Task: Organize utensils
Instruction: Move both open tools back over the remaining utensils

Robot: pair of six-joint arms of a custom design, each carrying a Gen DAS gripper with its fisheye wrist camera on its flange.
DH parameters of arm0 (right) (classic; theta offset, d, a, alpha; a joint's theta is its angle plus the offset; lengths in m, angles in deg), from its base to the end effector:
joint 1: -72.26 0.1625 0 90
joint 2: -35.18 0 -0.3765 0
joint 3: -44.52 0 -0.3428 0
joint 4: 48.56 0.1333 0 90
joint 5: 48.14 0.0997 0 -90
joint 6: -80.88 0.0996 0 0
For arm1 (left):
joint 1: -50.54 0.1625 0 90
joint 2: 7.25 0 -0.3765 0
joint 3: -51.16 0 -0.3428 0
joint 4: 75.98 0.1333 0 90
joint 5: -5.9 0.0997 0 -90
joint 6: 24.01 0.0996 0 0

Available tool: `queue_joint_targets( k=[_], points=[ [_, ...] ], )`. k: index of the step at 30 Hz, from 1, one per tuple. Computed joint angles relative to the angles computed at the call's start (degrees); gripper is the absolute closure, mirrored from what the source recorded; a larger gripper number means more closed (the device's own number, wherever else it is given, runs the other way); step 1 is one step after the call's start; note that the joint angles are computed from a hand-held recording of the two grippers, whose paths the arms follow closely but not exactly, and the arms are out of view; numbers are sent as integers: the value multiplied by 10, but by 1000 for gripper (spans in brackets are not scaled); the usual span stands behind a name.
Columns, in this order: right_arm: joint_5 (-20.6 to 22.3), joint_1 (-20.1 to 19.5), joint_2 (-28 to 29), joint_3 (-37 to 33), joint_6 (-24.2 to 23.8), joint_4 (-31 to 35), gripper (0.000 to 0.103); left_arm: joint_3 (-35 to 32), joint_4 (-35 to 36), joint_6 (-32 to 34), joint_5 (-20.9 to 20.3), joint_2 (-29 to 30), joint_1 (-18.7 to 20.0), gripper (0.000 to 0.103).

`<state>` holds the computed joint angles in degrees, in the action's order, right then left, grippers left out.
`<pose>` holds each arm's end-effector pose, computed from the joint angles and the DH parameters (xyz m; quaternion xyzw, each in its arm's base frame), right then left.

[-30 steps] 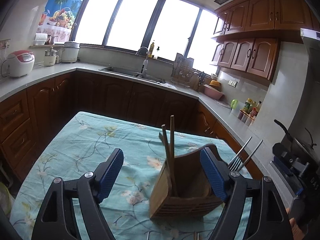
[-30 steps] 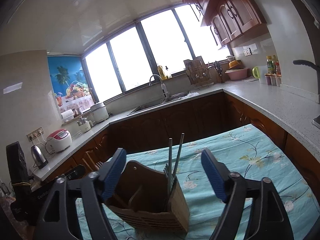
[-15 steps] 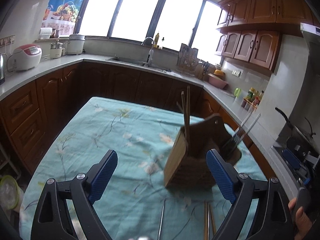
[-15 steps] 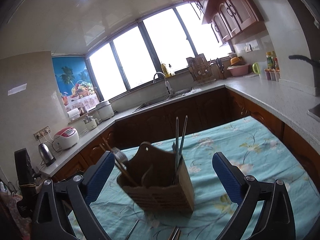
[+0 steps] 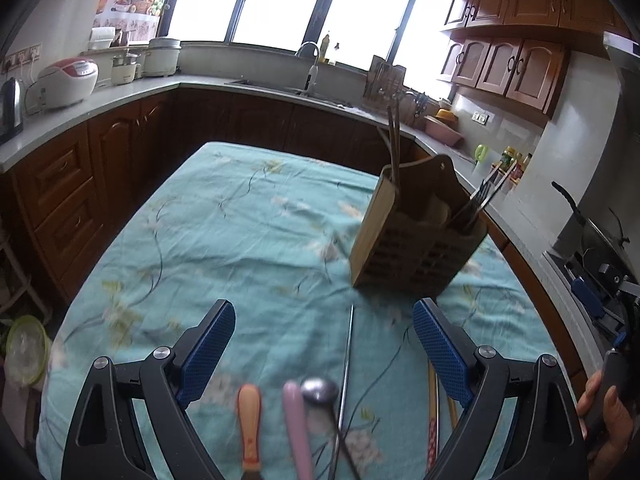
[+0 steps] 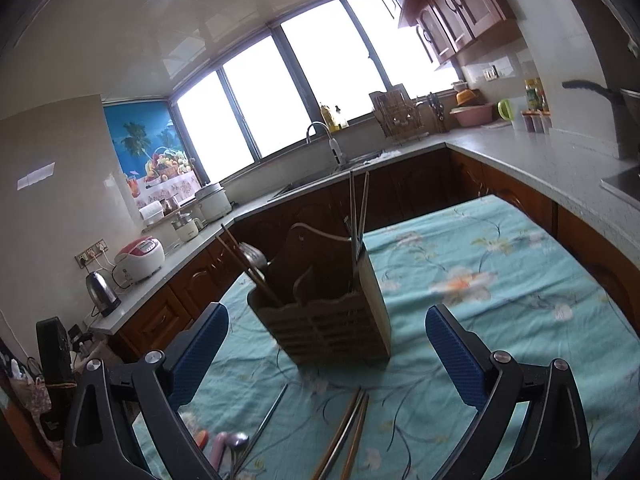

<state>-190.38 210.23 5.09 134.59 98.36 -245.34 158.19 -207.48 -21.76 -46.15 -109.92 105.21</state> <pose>0.4896 -0.3679 0.0854 0.0480 -0.8410 0.5184 0.1471 -0.0646 -0.4275 0.5014 0.1907 0.8820 -0.3764 0.2097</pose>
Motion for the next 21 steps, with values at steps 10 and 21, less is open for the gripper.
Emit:
queue_joint_targets(
  k=[10, 21],
  points=[
    [-6, 18, -12, 47, 76, 34, 3, 19, 114, -61, 23, -63, -28, 12],
    [14, 15, -14, 88, 161, 92, 3, 21, 204, -104, 3, -65, -23, 32]
  ],
)
